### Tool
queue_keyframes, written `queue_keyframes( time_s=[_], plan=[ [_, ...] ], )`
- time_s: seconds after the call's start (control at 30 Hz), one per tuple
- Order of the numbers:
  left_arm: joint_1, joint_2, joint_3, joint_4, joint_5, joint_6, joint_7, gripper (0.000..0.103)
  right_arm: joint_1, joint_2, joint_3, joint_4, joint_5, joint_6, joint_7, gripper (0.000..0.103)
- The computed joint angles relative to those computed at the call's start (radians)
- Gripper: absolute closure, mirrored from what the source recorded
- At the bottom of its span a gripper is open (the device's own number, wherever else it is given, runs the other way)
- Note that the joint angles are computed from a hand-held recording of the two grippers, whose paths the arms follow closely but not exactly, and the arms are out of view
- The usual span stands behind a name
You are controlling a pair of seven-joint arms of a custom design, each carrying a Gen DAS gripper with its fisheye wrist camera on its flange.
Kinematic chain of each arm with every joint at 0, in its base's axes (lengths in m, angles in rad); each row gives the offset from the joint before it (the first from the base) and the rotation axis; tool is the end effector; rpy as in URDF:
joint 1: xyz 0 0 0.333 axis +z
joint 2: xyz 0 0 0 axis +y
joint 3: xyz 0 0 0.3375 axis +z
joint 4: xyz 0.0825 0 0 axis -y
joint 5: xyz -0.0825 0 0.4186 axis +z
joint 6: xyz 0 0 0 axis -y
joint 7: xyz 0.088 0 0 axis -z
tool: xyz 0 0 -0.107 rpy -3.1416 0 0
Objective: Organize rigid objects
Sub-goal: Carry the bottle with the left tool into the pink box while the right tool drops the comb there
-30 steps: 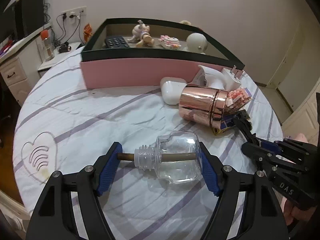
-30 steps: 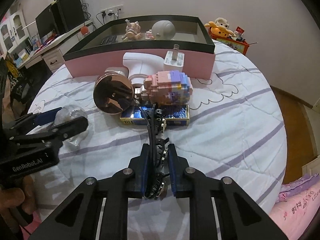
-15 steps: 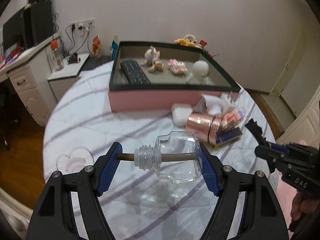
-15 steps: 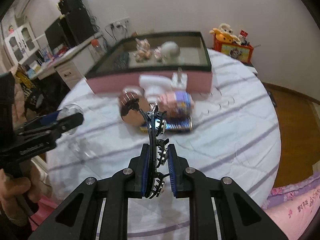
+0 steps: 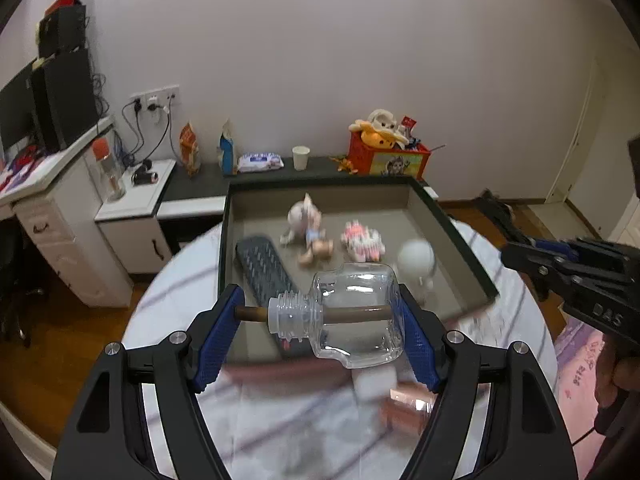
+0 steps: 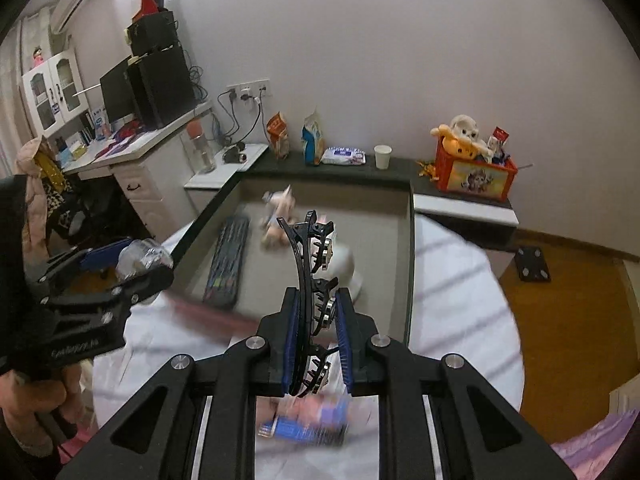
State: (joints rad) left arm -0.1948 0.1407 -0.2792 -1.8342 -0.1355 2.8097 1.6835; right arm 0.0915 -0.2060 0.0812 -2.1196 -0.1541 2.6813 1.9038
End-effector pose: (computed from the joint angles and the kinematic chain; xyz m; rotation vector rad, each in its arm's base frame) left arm 0.6158 -0.2966 0.5631 -1.3612 2.1894 -1.0461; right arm 0.5615 0.1063 0.6005 -1.7087 1.7869 -0.6560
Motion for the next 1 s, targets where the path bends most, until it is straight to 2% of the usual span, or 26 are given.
queue_keyframes(
  time_s=[0.13,0.4,0.63,0.77,0.83,0.9,0.93,0.97,1.0],
  plan=[
    [-0.024,0.121,0.011,0.158,0.085,-0.062,-0.045,0.028,0.008,0.145,-0.032,0.157,0.027,-0.045,-0.055,0.085],
    [-0.069,0.342,0.023,0.425,0.210,-0.202,-0.125,0.028,0.036,0.374,-0.100,0.384,0.099,-0.149,-0.127,0.085],
    [-0.092,0.427,0.031,0.521,0.254,-0.286,-0.151,0.028,0.043,0.465,-0.131,0.460,0.136,-0.217,-0.160,0.085],
    [-0.102,0.444,0.039,0.544,0.275,-0.315,-0.169,0.027,0.044,0.469,-0.137,0.459,0.149,-0.223,-0.165,0.085],
    [-0.109,0.441,0.047,0.544,0.290,-0.320,-0.183,0.024,0.050,0.465,-0.143,0.457,0.135,-0.217,-0.157,0.084],
    [-0.120,0.434,0.060,0.539,0.314,-0.318,-0.206,0.009,0.054,0.470,-0.146,0.465,0.121,-0.220,-0.151,0.071],
    [-0.122,0.431,0.065,0.537,0.324,-0.317,-0.216,0.006,0.057,0.464,-0.148,0.460,0.112,-0.217,-0.143,0.047],
    [-0.123,0.426,0.066,0.534,0.331,-0.321,-0.224,0.003,0.062,0.459,-0.151,0.453,0.100,-0.207,-0.131,0.031],
    [-0.120,0.423,0.064,0.531,0.331,-0.321,-0.226,0.002,0.065,0.455,-0.153,0.447,0.089,-0.195,-0.119,0.028]
  ],
)
